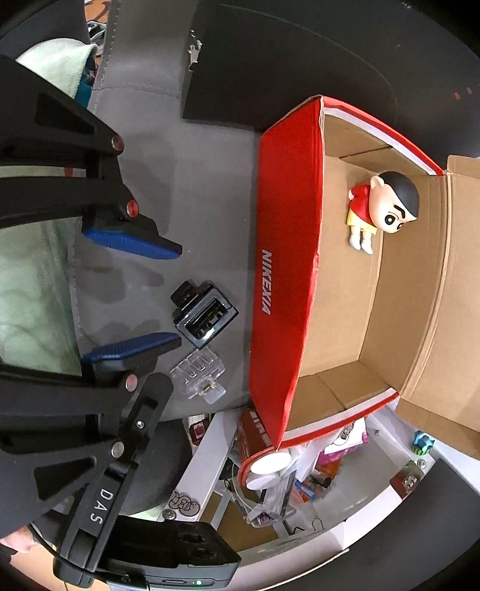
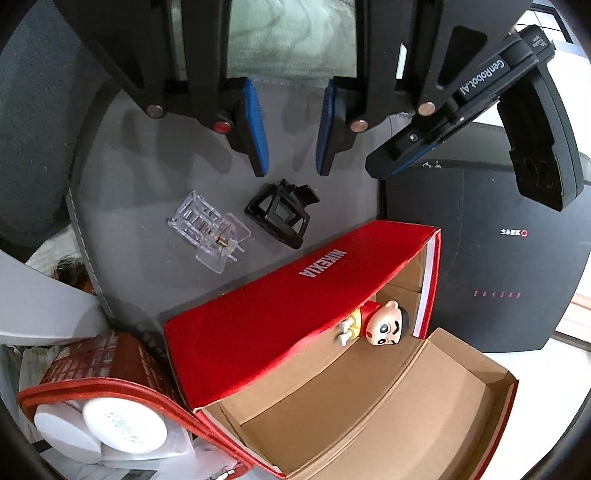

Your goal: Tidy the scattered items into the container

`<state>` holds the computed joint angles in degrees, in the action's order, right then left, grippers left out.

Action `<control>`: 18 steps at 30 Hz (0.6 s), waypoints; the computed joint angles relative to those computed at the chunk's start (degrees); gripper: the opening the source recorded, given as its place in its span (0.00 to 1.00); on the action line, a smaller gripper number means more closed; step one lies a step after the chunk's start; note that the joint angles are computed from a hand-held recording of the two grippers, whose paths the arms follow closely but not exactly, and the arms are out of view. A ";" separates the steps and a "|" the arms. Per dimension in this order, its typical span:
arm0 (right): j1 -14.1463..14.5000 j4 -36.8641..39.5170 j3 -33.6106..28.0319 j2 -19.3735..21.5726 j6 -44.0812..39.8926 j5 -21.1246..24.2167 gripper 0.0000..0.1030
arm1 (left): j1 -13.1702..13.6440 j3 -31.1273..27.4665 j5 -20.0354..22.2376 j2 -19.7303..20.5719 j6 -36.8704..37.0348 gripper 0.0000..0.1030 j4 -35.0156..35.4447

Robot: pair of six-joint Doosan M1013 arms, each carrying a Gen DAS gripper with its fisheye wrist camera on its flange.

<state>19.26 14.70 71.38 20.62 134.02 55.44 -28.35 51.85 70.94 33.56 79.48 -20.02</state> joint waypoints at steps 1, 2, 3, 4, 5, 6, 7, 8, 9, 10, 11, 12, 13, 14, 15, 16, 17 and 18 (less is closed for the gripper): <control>-0.03 0.01 -0.07 0.14 0.02 0.02 0.26 | 0.00 -0.18 0.13 0.22 -0.19 0.40 -0.14; -0.03 -0.13 -0.24 0.36 0.09 0.24 0.26 | 0.01 -0.38 0.29 0.46 -0.42 0.40 -0.29; -0.03 -0.28 -0.43 0.58 0.17 0.48 0.26 | 0.01 -0.58 0.45 0.69 -0.64 0.40 -0.45; -0.03 -0.44 -0.61 0.80 0.25 0.72 0.26 | 0.01 -0.78 0.61 0.93 -0.87 0.40 -0.60; -0.05 -0.53 -0.74 1.00 0.26 0.79 0.26 | 0.02 -0.98 0.78 1.17 -1.10 0.39 -0.76; -0.07 -0.55 -0.71 1.10 0.30 0.59 0.26 | 0.03 -1.20 1.02 1.45 -1.38 0.34 -0.92; -0.10 -0.66 -0.64 1.19 0.54 0.38 0.26 | 0.07 -1.42 1.31 1.74 -1.63 0.29 -1.28; -0.14 -0.74 -0.63 1.32 0.74 0.32 0.26 | 0.12 -1.56 1.51 1.98 -2.02 0.26 -1.63; -0.17 -0.75 -0.58 1.44 0.81 0.17 0.24 | 0.17 -1.67 1.67 2.22 -2.46 0.26 -1.97; -0.20 -0.73 -0.51 1.54 0.83 0.01 0.20 | 0.22 -1.65 1.64 2.36 -2.86 0.26 -2.34; -0.26 -0.42 -0.48 1.71 0.66 -0.08 0.18 | 0.27 -1.60 1.60 2.47 -3.22 0.26 -2.75; -0.32 -0.09 -0.38 1.79 0.57 -0.31 0.15 | 0.30 -1.53 1.52 2.54 -3.62 0.26 -3.02; -0.38 0.23 -0.27 1.86 0.48 -0.55 0.15 | 0.35 -1.43 1.41 2.60 -4.11 0.25 -3.36; -0.40 0.58 -0.11 1.91 0.44 -0.92 0.15 | 0.39 -1.40 1.38 2.66 -4.44 0.25 -3.64; -0.42 0.94 0.04 1.96 0.40 -1.30 0.15 | 0.41 -1.36 1.32 2.71 -4.95 0.24 -3.64; -0.45 1.35 0.15 2.04 0.20 -1.55 0.15 | 0.42 -1.32 1.26 2.76 -5.53 0.24 -3.57; -0.47 1.77 0.26 2.13 -0.01 -1.78 0.15 | 0.50 -1.25 1.26 2.83 -6.10 0.24 -3.81; -0.47 2.02 0.32 2.22 -0.16 -2.03 0.15 | 0.59 -1.21 1.25 2.93 -6.59 0.24 -4.20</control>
